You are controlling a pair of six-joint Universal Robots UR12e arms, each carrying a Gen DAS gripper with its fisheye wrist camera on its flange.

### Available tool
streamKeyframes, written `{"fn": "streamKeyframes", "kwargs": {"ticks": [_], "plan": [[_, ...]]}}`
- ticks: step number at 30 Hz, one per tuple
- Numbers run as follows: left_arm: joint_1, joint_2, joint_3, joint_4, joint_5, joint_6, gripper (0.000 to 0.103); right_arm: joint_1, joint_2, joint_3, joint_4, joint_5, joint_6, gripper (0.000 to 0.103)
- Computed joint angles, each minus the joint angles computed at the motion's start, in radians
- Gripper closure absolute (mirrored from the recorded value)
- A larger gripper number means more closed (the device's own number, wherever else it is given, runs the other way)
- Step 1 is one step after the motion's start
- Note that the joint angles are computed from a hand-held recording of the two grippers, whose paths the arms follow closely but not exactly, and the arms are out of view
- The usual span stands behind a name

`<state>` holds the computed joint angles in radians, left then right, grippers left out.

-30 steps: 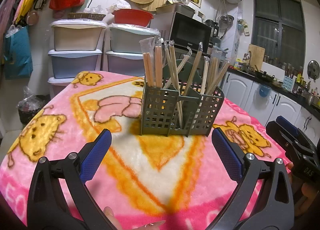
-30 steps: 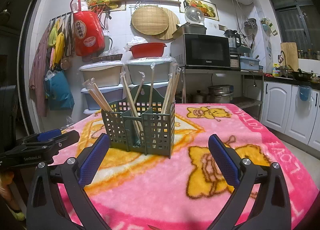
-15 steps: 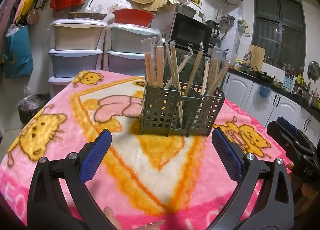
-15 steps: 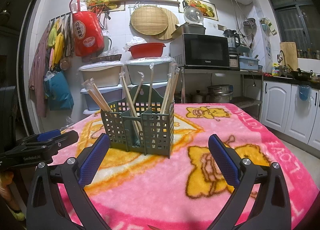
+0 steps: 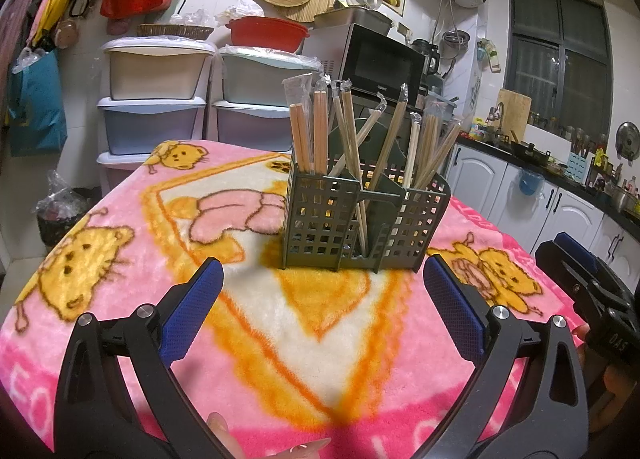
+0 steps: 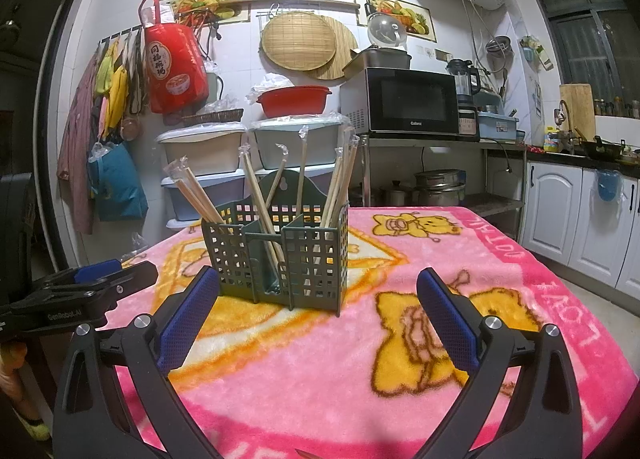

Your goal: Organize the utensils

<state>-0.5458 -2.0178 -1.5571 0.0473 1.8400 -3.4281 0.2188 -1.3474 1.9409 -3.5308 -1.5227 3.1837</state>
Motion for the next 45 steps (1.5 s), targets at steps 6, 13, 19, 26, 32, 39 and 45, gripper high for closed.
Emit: {"fn": "streamKeyframes", "kwargs": {"ticks": [6,13,19,26,32,39,45], "plan": [[0.000,0.000,0.000,0.000,0.000,0.000,0.011,0.000,0.000,0.000,-0.001,0.000,-0.002,0.007],[0.001,0.000,0.000,-0.001,-0.002,-0.001,0.011,0.000,0.000,0.000,-0.001,-0.001,0.000,0.007],[0.000,0.000,0.000,0.000,0.000,0.000,0.011,0.000,0.000,0.001,-0.001,-0.001,0.001,0.007],[0.001,0.000,0.000,-0.002,-0.001,-0.004,0.011,0.000,0.000,0.001,-0.001,-0.003,0.002,0.007],[0.001,0.000,-0.001,-0.001,-0.003,-0.003,0.011,-0.001,-0.001,0.003,-0.001,-0.005,0.006,0.007],[0.001,0.000,-0.005,0.002,-0.011,-0.007,0.011,0.000,-0.004,0.005,0.005,-0.018,0.015,0.007],[-0.004,-0.002,-0.002,-0.015,0.028,-0.027,0.011,-0.005,-0.018,-0.009,0.085,-0.041,0.057,0.007]]}}
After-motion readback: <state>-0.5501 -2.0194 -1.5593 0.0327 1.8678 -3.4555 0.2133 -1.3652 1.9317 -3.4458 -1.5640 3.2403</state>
